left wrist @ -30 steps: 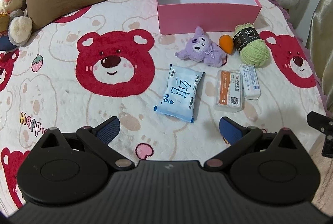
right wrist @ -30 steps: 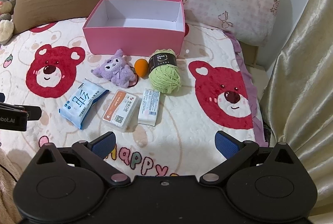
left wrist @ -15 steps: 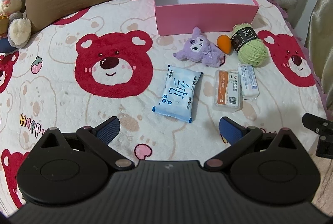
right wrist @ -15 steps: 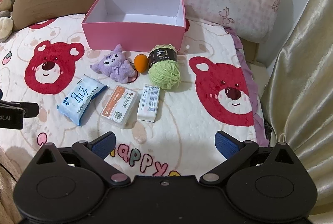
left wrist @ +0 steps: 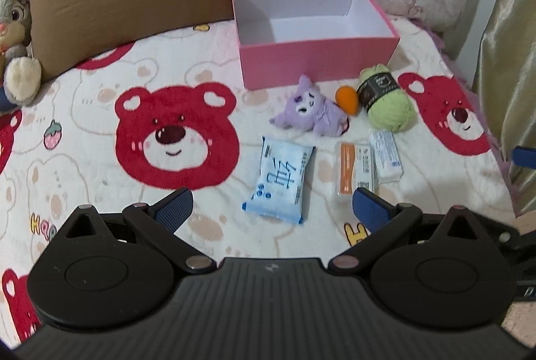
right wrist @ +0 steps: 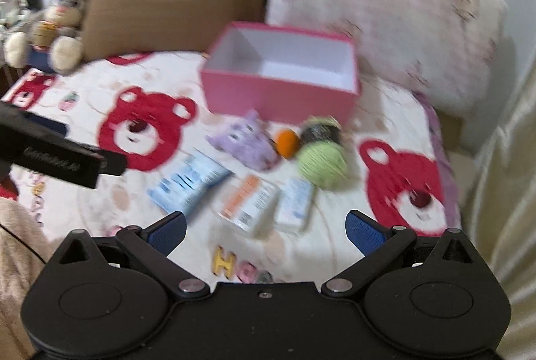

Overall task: Organize objects
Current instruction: 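Move the left tool toward the blue-and-white wet-wipe pack, then close the left gripper on the wet-wipe pack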

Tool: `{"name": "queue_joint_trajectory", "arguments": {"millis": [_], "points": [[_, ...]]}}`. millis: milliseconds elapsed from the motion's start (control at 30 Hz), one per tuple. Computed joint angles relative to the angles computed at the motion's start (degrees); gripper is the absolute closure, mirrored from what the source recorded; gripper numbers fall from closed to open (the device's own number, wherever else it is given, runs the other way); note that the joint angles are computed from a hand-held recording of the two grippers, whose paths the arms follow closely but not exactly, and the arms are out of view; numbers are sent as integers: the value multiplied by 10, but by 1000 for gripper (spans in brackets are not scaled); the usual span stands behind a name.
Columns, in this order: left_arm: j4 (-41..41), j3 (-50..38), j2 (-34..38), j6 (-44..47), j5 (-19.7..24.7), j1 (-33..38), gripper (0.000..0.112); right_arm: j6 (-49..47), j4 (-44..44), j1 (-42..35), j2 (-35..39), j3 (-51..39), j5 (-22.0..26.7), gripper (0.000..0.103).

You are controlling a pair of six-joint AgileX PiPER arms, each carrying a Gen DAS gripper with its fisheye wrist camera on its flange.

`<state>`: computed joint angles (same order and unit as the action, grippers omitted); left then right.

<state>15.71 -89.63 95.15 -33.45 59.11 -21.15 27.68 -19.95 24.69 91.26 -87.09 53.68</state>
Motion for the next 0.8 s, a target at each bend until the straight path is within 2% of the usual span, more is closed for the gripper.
{"name": "queue_joint_trajectory", "arguments": {"millis": [67, 133, 233, 267, 300, 367, 567, 700, 800], "points": [[12, -2, 1, 13, -6, 3, 9, -24, 34, -10, 2, 3, -36, 1], [18, -4, 7, 31, -11, 10, 9, -69, 114, -37, 5, 9, -81, 1], [14, -2, 20, 55, -35, 30, 9, -68, 178, -60, -15, 82, -201, 1], [8, -1, 23, 65, -45, 37, 9, -77, 200, -66, -17, 99, -227, 1], [-2, 0, 27, 80, -58, 46, 9, -96, 227, -73, -6, 97, -231, 1], [-36, -8, 43, 116, -74, 68, 9, -110, 252, -83, 25, 64, -196, 1], [-102, -21, 92, 183, -123, 115, 9, -99, 222, -73, 95, 3, -157, 1], [-188, 3, 108, 235, -167, 148, 9, -119, 222, -64, 158, -63, -127, 1], [-202, 15, 121, 248, -179, 156, 9, -97, 201, -51, 199, -97, -121, 1]]}}
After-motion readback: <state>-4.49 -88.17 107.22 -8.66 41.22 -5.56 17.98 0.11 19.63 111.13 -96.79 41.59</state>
